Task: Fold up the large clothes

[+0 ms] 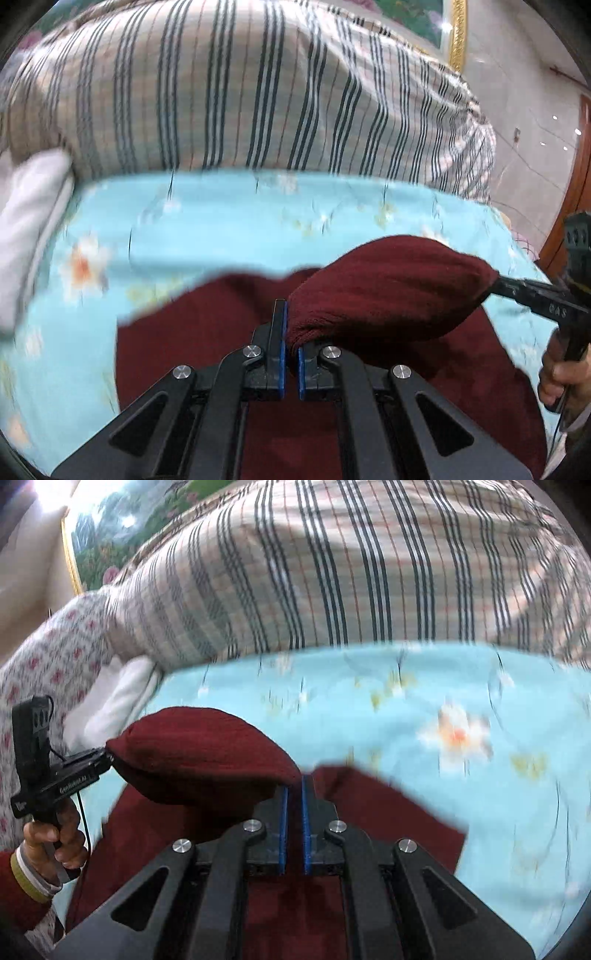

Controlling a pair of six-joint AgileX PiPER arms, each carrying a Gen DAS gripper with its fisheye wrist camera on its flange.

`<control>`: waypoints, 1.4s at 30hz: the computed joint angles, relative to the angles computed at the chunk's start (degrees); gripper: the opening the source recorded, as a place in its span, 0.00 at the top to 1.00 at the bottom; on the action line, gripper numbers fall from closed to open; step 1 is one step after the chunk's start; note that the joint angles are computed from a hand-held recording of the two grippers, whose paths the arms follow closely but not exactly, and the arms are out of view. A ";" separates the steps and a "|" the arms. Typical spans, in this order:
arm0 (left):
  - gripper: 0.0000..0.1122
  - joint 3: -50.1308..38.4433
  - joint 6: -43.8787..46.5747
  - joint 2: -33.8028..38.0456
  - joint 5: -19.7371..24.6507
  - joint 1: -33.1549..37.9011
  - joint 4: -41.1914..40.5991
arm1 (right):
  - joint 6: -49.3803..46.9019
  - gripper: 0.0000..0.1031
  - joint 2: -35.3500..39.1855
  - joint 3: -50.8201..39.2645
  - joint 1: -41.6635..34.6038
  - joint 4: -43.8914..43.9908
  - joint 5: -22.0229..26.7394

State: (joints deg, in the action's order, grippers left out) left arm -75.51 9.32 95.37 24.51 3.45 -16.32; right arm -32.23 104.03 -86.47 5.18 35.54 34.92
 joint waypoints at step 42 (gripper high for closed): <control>0.91 13.07 14.20 -3.23 11.17 4.86 -25.15 | -2.98 0.90 -3.56 16.99 -5.20 23.18 4.09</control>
State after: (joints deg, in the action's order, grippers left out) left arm -62.44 23.52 92.13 35.69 8.31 -41.47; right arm -35.20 100.47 -69.48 -0.02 58.72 39.01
